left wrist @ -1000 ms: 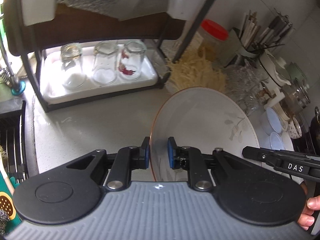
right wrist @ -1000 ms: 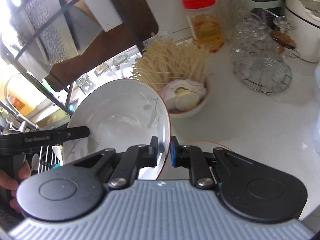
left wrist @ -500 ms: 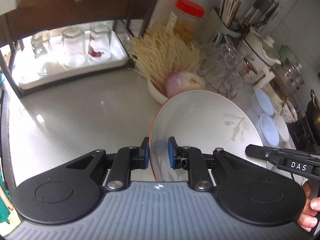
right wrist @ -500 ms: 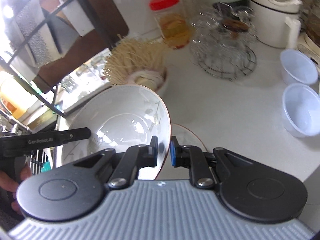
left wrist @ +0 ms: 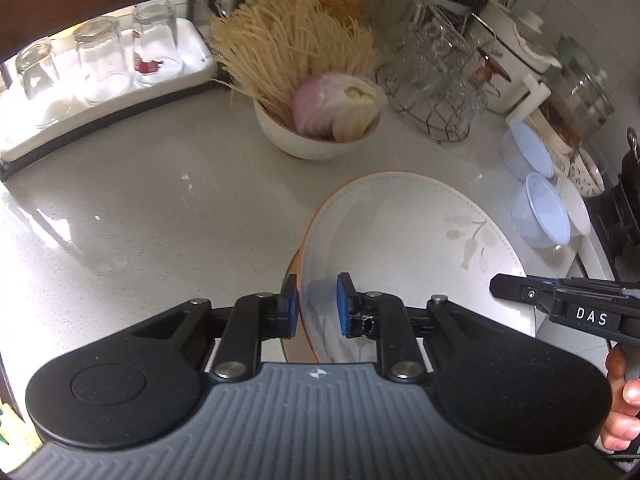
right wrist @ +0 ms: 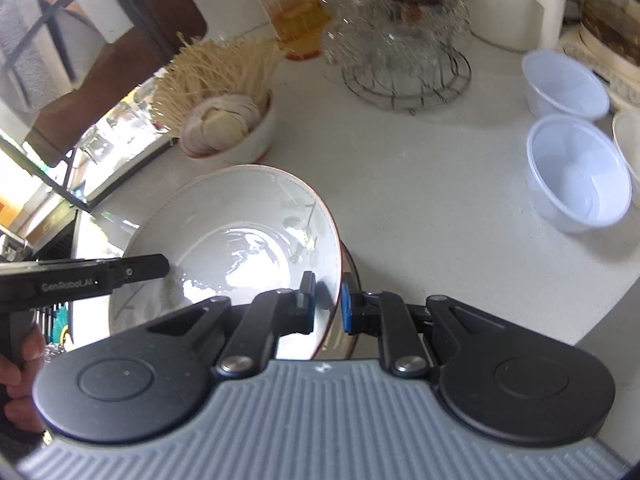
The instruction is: Organize plates and bowls
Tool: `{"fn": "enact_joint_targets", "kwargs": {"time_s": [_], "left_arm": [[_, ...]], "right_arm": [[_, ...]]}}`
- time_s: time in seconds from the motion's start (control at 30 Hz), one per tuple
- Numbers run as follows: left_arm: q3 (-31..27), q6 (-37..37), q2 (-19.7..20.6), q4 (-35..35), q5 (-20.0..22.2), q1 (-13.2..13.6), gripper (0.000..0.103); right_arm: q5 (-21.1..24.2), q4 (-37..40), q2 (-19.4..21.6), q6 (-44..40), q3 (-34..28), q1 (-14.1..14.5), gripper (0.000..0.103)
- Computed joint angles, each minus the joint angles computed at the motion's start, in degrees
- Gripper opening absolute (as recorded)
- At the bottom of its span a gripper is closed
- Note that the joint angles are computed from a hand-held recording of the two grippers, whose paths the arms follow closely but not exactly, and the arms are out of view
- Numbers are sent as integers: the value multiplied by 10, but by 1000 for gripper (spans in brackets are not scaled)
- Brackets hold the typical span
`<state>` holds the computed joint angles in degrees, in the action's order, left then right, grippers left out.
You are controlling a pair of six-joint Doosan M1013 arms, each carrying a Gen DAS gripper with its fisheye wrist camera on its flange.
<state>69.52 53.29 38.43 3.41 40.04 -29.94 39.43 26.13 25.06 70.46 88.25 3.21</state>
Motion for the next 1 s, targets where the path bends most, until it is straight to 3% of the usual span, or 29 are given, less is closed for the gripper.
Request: {"fn": "enact_joint_targets", "kwargs": {"time_s": [0.6, 1.0], "left_arm": [[-39, 53, 26, -8, 67, -6, 22], [-37, 57, 24, -51, 72, 3, 23]], "right_arm": [[5, -48, 8, 18, -7, 3, 15], [18, -50, 17, 27, -17, 4, 17]]}}
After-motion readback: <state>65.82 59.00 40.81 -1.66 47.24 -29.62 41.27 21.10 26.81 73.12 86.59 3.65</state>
